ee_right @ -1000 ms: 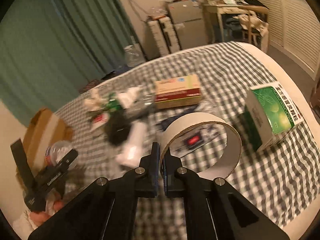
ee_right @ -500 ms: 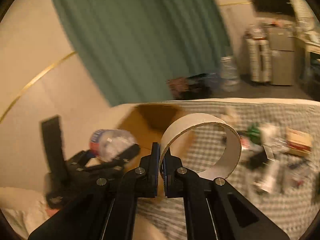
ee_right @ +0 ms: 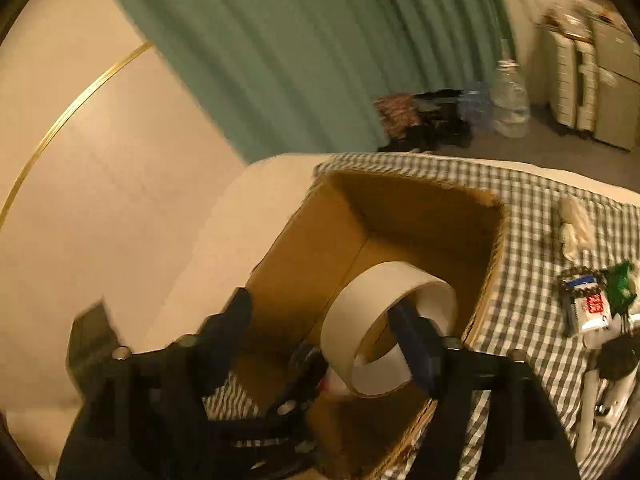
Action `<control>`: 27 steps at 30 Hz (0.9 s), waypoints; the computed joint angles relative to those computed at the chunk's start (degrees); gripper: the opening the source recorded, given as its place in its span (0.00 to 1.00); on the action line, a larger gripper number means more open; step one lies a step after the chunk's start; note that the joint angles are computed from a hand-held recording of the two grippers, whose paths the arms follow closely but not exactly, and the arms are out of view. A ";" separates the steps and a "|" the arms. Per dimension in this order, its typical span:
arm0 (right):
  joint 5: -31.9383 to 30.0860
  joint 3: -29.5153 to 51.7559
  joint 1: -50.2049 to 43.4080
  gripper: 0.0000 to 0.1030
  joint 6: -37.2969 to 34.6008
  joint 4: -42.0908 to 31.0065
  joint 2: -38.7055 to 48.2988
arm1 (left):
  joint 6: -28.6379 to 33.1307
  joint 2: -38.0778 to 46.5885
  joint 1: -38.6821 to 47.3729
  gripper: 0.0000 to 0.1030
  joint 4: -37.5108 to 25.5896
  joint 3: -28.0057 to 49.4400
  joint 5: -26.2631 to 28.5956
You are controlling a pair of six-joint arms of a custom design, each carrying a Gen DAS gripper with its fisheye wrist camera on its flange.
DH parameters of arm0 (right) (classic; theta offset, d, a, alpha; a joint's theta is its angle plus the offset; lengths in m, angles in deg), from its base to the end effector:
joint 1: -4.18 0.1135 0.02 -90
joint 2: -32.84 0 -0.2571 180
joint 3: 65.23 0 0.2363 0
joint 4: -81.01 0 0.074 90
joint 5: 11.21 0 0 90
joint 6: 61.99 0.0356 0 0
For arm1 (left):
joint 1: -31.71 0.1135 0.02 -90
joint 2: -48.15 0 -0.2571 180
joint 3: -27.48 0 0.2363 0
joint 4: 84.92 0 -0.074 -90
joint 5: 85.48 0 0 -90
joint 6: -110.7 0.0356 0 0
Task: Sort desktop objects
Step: 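Open both grippers over the box and return to the bed items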
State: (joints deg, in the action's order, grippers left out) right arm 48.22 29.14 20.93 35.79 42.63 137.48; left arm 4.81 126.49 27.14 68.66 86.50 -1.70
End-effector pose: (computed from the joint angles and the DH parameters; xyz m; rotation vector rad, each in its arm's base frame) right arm 0.3650 0.1288 0.2416 -0.4379 2.3924 0.8400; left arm 0.2668 -0.0175 0.2088 -0.2850 2.3463 -0.0443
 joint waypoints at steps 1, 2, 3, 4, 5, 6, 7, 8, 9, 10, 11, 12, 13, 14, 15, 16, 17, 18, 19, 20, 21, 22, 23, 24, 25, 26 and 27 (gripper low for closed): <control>-0.87 -0.89 -0.75 0.70 0.54 1.10 -0.72 | 0.03 -0.15 0.20 1.00 -0.10 -0.38 0.04; -0.92 -1.55 -1.38 0.70 0.77 1.49 -1.33 | 0.22 -0.42 0.27 1.00 0.40 -0.98 -0.12; -1.24 -2.17 -2.20 0.70 0.51 1.38 -2.03 | 0.39 -0.75 -0.20 1.00 1.10 -1.65 -0.76; -1.98 -2.10 -2.83 0.70 0.20 0.59 -2.46 | 0.79 -0.71 -0.47 1.00 1.26 -1.56 -1.02; -2.34 -2.40 -3.30 0.70 0.19 0.19 -3.03 | 1.52 -2.33 0.06 1.00 1.12 -2.78 -0.80; -2.17 -3.22 -4.05 0.70 0.21 0.21 -4.11 | 0.94 -3.04 -1.01 1.00 1.12 -3.34 -1.65; -1.32 -4.25 -4.63 0.70 0.04 0.42 -5.53 | 0.19 -4.32 -1.94 1.00 0.86 -4.03 -1.99; 0.18 -5.15 -5.09 0.70 -0.59 0.63 -6.88 | -0.75 -5.47 -2.97 1.00 0.61 -4.48 -2.10; 1.59 -7.19 -6.01 0.70 -1.60 0.99 -9.14 | -1.26 -6.31 -3.59 1.00 0.02 -4.37 -2.13; 2.88 -9.11 -6.85 0.70 -2.39 1.53 -11.15 | -2.23 -7.46 -5.50 1.00 -0.56 -4.68 -2.81; 4.19 -11.32 -7.98 0.70 -3.26 2.12 -13.28 | -3.02 -8.10 -7.45 1.00 -1.20 -4.64 -3.68; 5.74 -13.82 -8.95 0.70 -3.79 2.89 -15.59 | -3.49 -8.57 -8.85 1.00 -1.93 -4.28 -4.21; 8.50 -17.08 -10.97 0.70 -5.36 3.50 -18.54 | -4.59 -8.81 -11.99 1.00 -2.16 -4.25 -5.44; 11.09 -19.44 -12.42 0.71 -6.86 3.87 -20.77 | -5.86 -8.60 -14.85 1.00 -2.45 -3.81 -6.95; 13.89 -22.28 -14.29 0.71 -8.67 5.11 -22.80 | -6.73 -8.35 -16.79 1.00 -2.44 -3.45 -7.80; 16.23 -25.44 -17.04 0.72 -10.85 6.72 -24.76 | -8.71 -7.21 -20.44 1.00 -1.50 -3.34 -9.12; 16.94 -27.67 -20.42 0.72 -12.93 7.72 -25.66 | -10.16 -6.12 -22.94 1.00 -1.13 -2.88 -9.83; 16.87 -29.35 -24.07 0.72 -14.78 8.59 -25.73 | -11.66 -4.44 -25.38 1.00 -0.85 -2.01 -10.76; 16.42 -31.42 -28.23 0.72 -16.60 9.89 -25.63 | -13.99 -1.29 -28.88 1.00 -0.11 -0.93 -11.96; 15.14 -33.13 -32.87 0.72 -18.59 10.99 -25.15 | -15.80 1.24 -31.36 1.00 0.47 0.01 -12.51; 14.12 -34.31 -36.84 0.72 -20.25 12.10 -24.16 | -17.02 3.18 -32.97 1.00 0.97 0.88 -12.57; 13.14 -35.58 -41.29 0.72 -21.70 13.91 -22.75 | -19.31 7.17 -35.38 1.00 2.14 2.34 -12.60; 12.10 -35.95 -44.30 0.72 -22.82 14.90 -21.29 | -20.72 10.15 -36.83 1.00 2.87 3.73 -12.19; 10.60 -35.46 -47.06 0.72 -24.06 15.10 -19.26 | -22.11 13.51 -38.11 1.00 3.54 5.41 -11.62; 8.81 -35.05 -50.26 0.72 -25.21 15.90 -16.36 | -23.24 16.22 -39.05 1.00 3.75 6.98 -11.23; 8.34 -34.94 -52.10 0.72 -25.59 16.94 -14.40 | -24.16 19.01 -39.95 1.00 3.92 8.75 -10.87; 7.78 -34.76 -53.97 0.72 -25.66 18.37 -12.00 | -25.49 23.14 -41.31 1.00 3.94 11.62 -11.22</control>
